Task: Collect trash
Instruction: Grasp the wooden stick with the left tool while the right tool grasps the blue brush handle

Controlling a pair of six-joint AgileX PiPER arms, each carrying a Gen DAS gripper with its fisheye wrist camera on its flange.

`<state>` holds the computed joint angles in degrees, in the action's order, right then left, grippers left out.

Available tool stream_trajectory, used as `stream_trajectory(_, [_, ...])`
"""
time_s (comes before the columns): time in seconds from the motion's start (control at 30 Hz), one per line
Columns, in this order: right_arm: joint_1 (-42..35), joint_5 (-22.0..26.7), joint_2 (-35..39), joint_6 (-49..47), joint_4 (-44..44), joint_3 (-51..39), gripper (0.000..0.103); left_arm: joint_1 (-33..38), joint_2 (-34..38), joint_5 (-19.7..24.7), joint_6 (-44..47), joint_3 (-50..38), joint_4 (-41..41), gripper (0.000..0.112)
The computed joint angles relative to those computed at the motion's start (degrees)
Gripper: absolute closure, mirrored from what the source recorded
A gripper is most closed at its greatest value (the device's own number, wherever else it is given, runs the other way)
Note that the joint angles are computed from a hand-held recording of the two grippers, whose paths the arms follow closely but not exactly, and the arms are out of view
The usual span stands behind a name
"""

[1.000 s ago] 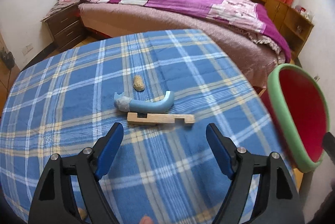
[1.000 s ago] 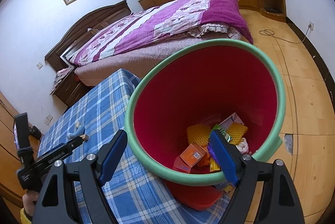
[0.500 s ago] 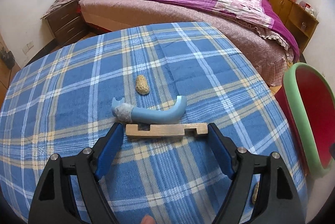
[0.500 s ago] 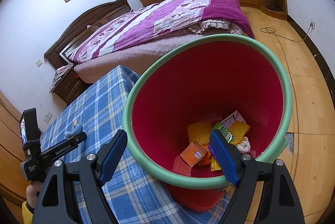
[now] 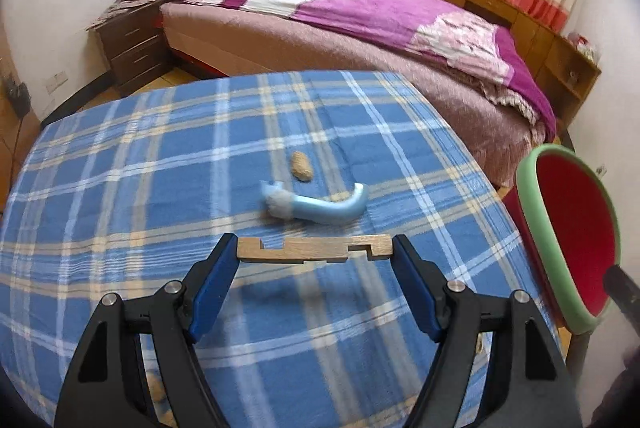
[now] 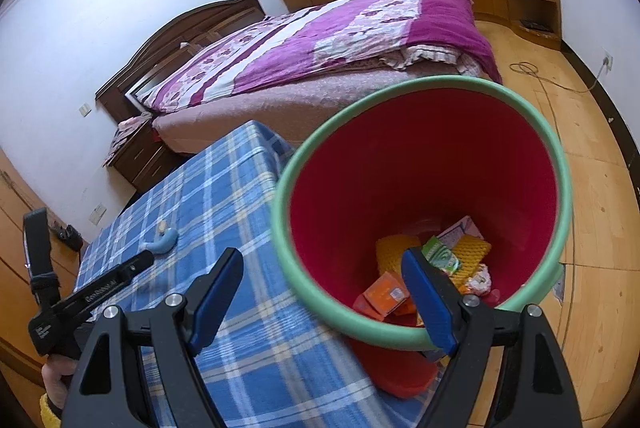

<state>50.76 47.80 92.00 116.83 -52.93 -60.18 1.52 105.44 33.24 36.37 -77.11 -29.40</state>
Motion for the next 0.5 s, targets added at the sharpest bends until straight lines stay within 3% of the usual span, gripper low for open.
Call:
stream_trajectory(0.1, [0.5,0.0,1.7,-2.1,0.6,-2.9,0.02,2.3,-0.8,0.3,-0.1,-0.2,0.2,0.035])
stream_trajectory(0.23, [0.9,0.3,4.9,-5.7,1.6,-8.2,0.012,5.4,-0.8,0.9,0.4,-1.5,0.6,0.035])
stream_trajectory(0.5, [0.7,0.9,13.2,-15.7,6.7,-21.4,0.011,11.1,2.5,1.5,0.3,-6.5,1.5,0.035])
